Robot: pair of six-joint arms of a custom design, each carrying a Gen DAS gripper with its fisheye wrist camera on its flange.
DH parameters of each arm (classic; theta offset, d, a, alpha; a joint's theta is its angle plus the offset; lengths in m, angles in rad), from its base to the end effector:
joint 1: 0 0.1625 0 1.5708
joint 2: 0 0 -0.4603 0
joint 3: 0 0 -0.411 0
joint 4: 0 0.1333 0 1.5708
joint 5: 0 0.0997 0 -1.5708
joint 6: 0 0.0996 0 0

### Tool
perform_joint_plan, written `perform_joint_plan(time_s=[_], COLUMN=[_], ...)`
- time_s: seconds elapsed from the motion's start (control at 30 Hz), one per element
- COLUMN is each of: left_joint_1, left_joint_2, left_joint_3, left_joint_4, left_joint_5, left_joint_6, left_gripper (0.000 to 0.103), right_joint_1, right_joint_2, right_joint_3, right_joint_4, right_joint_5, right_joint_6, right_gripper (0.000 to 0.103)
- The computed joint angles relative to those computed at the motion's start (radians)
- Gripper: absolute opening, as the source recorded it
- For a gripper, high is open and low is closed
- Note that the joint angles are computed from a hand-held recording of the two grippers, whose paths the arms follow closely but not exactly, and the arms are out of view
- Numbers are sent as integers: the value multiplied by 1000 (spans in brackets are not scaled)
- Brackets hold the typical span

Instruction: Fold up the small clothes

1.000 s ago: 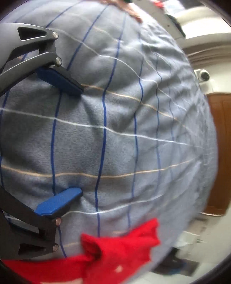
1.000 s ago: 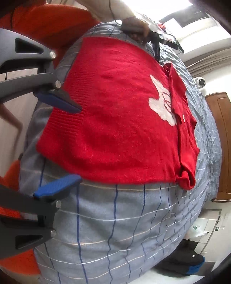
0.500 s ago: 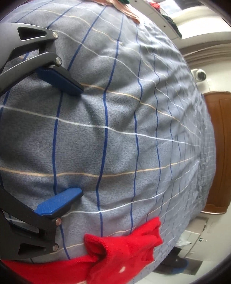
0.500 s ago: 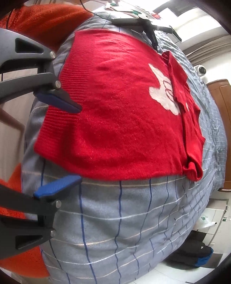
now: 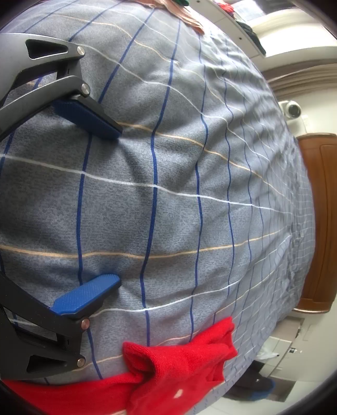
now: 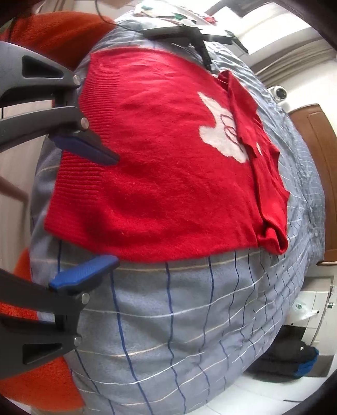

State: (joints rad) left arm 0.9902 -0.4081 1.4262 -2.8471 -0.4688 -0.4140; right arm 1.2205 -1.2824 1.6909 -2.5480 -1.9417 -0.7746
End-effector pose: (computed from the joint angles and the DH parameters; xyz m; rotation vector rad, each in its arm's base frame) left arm -0.2235 -0.7457 -0.0227 0.0079 2.1403 -0.8688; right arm -0.1291 -0.6365 0.4160 0.3937 -2.4810 0.3692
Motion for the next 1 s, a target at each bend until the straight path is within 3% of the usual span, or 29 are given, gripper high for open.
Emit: perform_joint_plan(time_s=[0.5,0.7,1.0], left_joint_1=[0,0,0], left_joint_2=[1,1,1], left_joint_3=[-1,-2,-2], left_joint_4=[0,1,1], left_joint_5=[0,0,0], left_joint_6=[0,-1,-2], left_gripper=[103,103,103], right_joint_1=[-48,-42,-22], right_joint_2=[-43,-84,-83], right_joint_3=[-25,6,9], right_joint_4=[-4,-96,-137], right_joint_5=[151,227,247], right_joint_6=[6,-97,-200], right_gripper=[71,71,71])
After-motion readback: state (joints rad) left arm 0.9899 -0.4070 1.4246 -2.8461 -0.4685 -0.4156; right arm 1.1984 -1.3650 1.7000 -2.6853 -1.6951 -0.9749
